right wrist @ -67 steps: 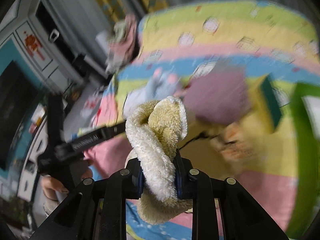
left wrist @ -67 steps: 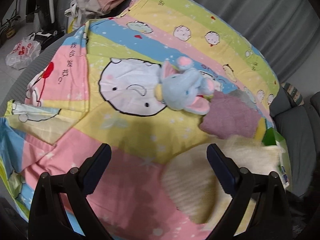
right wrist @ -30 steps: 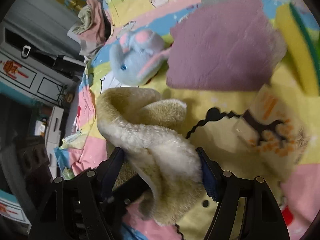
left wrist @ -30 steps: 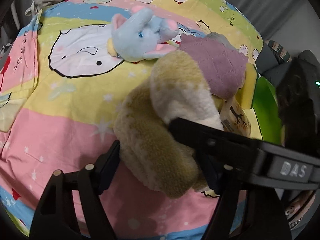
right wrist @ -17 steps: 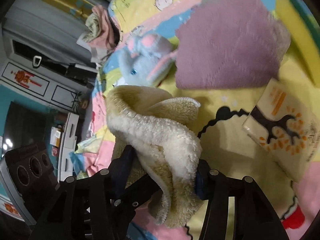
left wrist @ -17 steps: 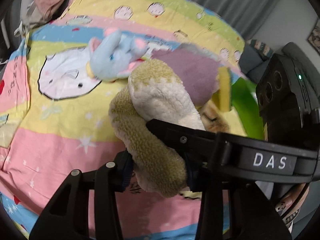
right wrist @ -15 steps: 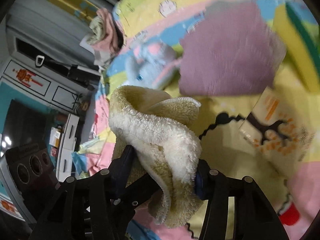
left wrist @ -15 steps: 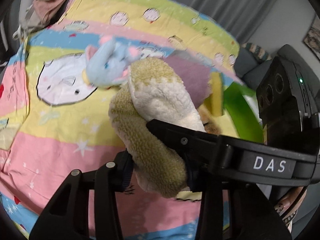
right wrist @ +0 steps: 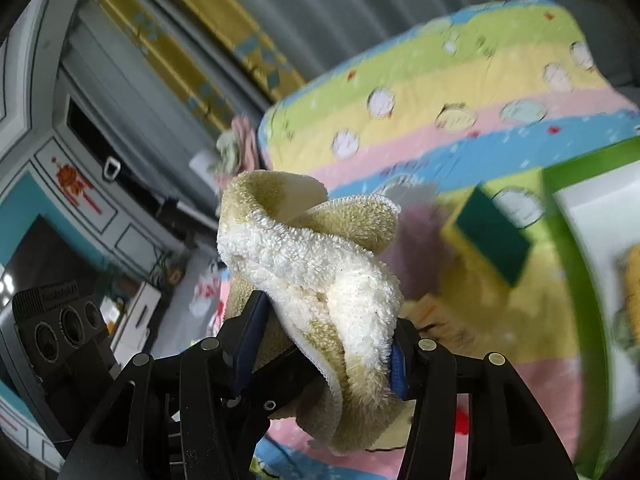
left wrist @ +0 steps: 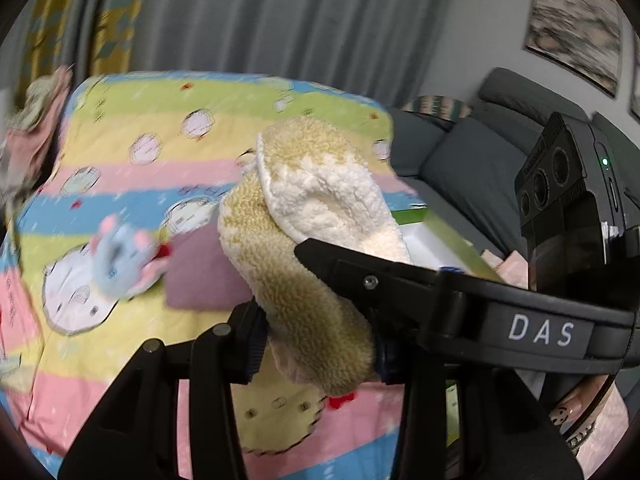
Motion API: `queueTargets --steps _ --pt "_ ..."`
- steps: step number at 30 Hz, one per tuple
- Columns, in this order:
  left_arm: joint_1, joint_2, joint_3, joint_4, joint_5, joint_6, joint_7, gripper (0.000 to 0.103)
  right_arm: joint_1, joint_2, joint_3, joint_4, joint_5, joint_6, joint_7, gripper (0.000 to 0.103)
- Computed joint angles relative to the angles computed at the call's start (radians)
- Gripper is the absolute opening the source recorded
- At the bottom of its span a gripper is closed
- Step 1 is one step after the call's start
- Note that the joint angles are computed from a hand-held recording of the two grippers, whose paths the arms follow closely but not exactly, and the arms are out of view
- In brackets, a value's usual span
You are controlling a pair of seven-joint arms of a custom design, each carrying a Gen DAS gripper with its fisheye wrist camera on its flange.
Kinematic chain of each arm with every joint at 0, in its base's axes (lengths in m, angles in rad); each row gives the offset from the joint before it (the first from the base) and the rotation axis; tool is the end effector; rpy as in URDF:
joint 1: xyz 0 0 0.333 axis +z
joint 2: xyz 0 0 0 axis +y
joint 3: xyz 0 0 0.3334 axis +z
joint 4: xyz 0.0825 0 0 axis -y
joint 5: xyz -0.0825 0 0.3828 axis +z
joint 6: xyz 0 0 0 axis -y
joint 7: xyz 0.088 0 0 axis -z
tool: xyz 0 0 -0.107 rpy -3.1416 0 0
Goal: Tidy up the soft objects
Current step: 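Lift the cream towel with the right gripper and carry it toward the green box, then lower the cream towel into the green box and open the right gripper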
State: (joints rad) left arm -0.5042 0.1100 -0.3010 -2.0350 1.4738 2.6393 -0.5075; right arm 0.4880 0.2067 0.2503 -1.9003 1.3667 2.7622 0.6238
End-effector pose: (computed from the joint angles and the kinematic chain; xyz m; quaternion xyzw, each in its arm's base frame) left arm 0.4008 -0.4469 0.4485 -0.6451 0.5894 -0.4240 0.2382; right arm 0.5056 0.3911 0.4594 -0.7482 0.4448 0.0835 0.4852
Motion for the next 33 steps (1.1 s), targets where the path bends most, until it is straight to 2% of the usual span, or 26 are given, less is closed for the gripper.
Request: queueTargets --steps 4,9,17,24,26,30,33 --pt "-0.028 0.096 0.002 0.141 -0.008 -0.004 0.112 0.040 -0.036 -0.057 -0.021 -0.043 0.127 0.006 -0.093 0.054" --pt "-0.072 0.214 0.042 0.297 -0.047 0.037 0.239 0.040 -0.065 -0.093 -0.062 -0.071 0.224 0.013 -0.146 0.054" --pt "-0.111 0.398 0.085 0.524 -0.240 0.104 0.510 0.041 -0.108 -0.090 -0.102 -0.076 0.269 0.022 -0.140 0.054" --pt "-0.103 0.542 0.079 0.687 -0.460 0.137 0.754 0.040 -0.144 -0.019 -0.108 -0.025 0.178 0.047 -0.014 0.054" --pt "-0.094 0.595 0.063 0.745 -0.535 0.136 0.834 0.040 -0.159 -0.003 -0.108 -0.016 0.154 0.046 0.014 0.054" --pt "-0.090 0.664 0.047 0.820 -0.656 0.122 0.948 0.041 -0.171 0.047 -0.110 0.013 0.020 0.062 0.157 0.054" --pt "-0.088 0.723 0.026 0.896 -0.752 0.075 1.046 0.041 -0.175 0.085 -0.113 0.032 -0.100 0.070 0.279 0.054"
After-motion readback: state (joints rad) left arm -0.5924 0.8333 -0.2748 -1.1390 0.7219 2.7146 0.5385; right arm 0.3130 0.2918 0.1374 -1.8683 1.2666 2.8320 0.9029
